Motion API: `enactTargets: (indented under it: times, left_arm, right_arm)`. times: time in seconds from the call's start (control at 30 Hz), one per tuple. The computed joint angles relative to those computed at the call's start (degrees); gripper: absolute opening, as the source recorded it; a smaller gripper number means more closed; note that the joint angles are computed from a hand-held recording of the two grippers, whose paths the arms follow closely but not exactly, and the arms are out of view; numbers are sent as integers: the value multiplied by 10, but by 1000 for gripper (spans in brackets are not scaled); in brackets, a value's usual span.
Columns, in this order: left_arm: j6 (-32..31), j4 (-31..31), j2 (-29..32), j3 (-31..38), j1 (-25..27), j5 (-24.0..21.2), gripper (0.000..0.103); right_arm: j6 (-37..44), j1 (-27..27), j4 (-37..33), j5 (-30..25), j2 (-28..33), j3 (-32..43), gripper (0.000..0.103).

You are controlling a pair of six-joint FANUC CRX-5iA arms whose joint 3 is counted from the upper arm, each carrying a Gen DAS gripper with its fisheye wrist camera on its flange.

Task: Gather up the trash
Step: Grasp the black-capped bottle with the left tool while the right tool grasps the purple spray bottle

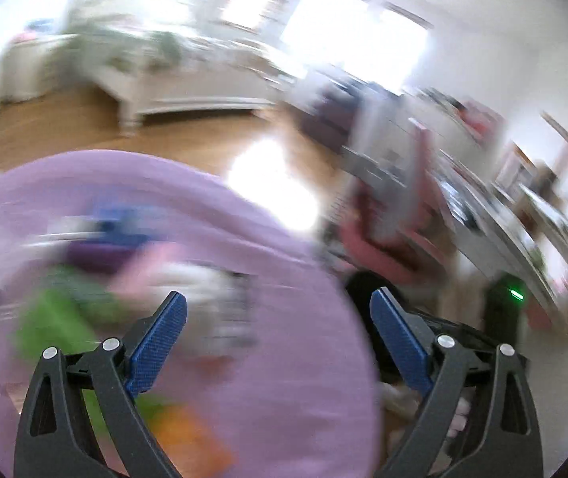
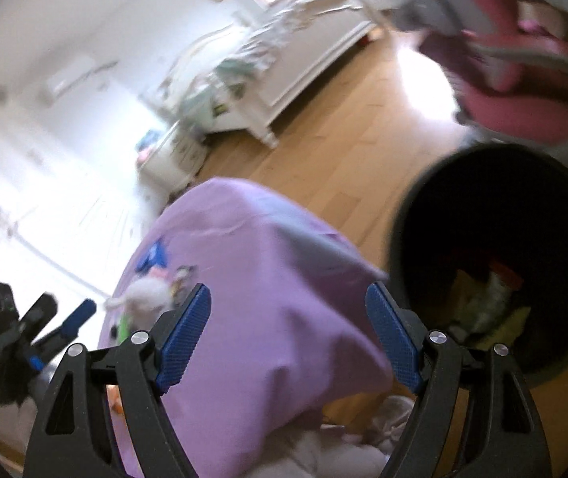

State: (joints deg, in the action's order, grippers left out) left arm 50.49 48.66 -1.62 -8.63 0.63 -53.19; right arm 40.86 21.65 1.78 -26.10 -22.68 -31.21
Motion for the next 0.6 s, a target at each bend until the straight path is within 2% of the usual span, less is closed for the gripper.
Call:
enactTargets:
  times: [0.1, 0.13, 0.2, 0.23, 0.33, 0.43, 0.6]
  left_arm:
    - [63, -104, -23, 6, 54, 53, 91]
    - [78, -143, -25, 10, 71, 70, 91]
    - [115, -202, -12, 31, 90, 66, 91]
    - [139, -233, 6, 51, 98, 53, 91]
    - [146, -247, 40, 74, 114, 44, 83]
    - [151, -253, 69, 93, 125, 29, 83]
    - [149, -253, 88, 103, 130, 24, 83]
  right_arm:
    - [23, 36, 8, -11, 27, 38, 79]
    - [55, 45, -10, -21, 42, 63, 79]
    - [151, 54, -71, -54, 80, 132, 79]
    - [175, 61, -78, -68, 96, 158, 79]
    - [279, 96, -85, -118, 170, 267, 78]
    - [334, 138, -29, -170, 259, 369, 65]
    - [420, 180, 28, -271, 400, 526, 63]
